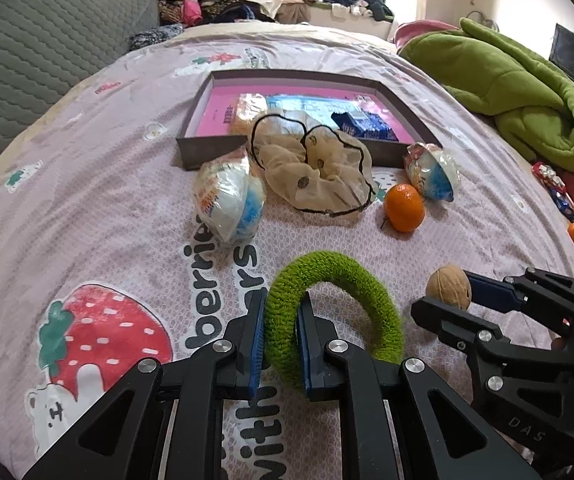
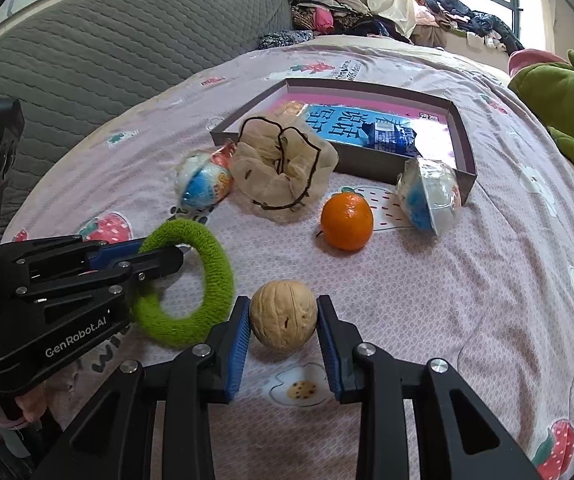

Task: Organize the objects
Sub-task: 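Lift the green ring and walnut and carry them toward the tray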

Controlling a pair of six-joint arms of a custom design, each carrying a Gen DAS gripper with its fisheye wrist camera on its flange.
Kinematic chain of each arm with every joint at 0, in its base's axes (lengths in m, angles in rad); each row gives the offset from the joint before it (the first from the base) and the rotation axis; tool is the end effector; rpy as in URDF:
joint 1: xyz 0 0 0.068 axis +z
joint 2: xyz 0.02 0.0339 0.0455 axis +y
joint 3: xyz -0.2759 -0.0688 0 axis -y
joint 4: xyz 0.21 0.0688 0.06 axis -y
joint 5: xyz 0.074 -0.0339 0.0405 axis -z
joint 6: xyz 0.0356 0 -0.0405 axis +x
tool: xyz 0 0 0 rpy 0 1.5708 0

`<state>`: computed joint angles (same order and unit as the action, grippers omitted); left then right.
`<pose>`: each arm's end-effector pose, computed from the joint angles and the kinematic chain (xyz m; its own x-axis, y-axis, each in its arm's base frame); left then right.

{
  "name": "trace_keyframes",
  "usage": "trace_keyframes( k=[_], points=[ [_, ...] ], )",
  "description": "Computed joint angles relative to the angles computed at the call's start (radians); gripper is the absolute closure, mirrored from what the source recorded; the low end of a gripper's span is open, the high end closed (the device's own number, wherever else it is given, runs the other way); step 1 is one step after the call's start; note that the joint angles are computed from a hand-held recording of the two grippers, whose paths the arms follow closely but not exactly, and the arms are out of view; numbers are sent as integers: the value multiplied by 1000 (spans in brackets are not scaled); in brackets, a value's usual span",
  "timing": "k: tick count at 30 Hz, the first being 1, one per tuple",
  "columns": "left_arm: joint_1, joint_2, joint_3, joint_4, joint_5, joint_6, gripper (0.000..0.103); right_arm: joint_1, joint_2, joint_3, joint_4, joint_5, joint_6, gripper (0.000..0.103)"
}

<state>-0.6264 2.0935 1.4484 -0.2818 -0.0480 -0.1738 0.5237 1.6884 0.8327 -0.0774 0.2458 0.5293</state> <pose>0.3472 -0.2492 0.1866 -0.7354 0.3189 -0.5979 0.4417 0.8947 -0.0660 0.2641 0.1425 0.1811 -0.7822 0.1139 -0.6126 0.0409 0.9904 0.1319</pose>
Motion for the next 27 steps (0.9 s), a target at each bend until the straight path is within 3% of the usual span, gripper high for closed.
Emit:
trace_keyframes(
  k=[18,27],
  points=[
    [-12,-114,-48,32,-48,-11,88,55,-128,29,-64,101,16,70],
    [-20,-128,-3,12,-55,-13,88,41,-172,50,-87,127,-5,70]
  ],
)
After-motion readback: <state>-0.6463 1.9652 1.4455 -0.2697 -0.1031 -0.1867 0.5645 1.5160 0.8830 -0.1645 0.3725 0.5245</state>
